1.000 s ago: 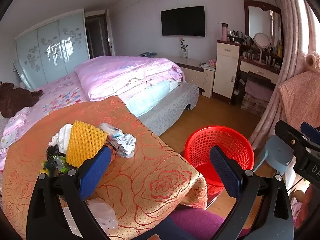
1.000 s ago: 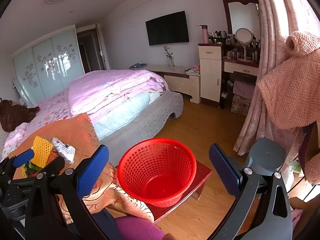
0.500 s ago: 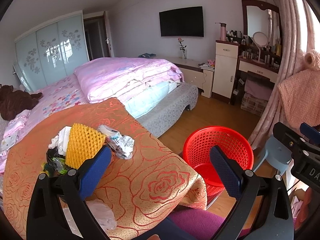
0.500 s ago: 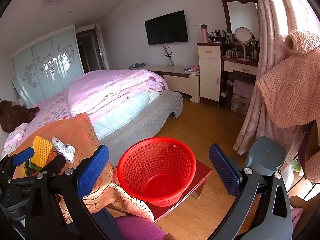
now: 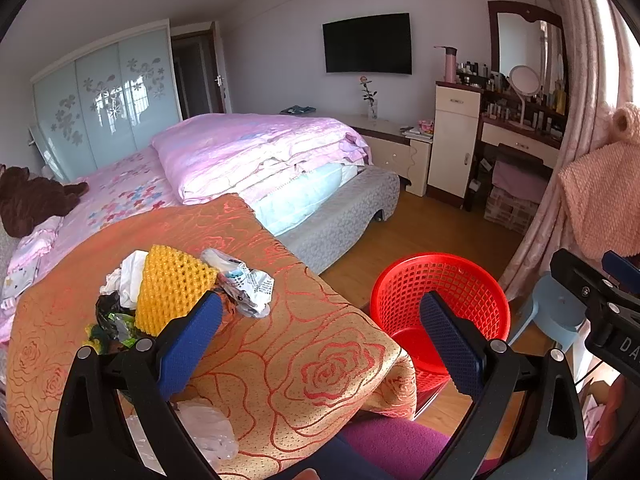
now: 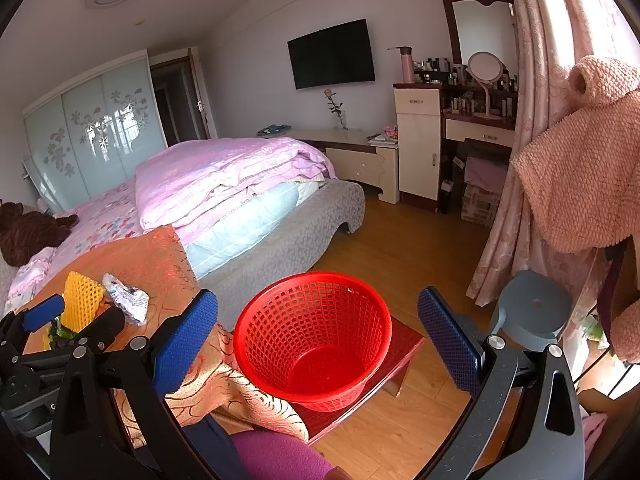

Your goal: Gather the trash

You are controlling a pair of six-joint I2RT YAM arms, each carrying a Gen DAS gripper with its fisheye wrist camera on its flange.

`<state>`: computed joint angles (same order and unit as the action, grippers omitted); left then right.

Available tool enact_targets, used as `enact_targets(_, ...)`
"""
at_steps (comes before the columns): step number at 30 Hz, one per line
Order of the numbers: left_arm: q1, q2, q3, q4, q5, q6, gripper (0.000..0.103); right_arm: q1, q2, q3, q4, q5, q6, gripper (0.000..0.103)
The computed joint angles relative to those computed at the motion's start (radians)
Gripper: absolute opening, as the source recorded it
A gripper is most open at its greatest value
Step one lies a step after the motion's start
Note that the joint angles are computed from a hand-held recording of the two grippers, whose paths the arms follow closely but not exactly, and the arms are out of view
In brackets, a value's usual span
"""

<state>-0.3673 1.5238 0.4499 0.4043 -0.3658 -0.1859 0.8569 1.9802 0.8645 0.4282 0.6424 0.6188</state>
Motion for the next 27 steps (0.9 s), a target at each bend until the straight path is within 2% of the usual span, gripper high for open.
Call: enact_targets(27,0.002,-0.003,-0.003,0.000,0.002,0.000,0.095,-0.004,-0.004,-0.011,0.004,-0.009,0.013,0.097)
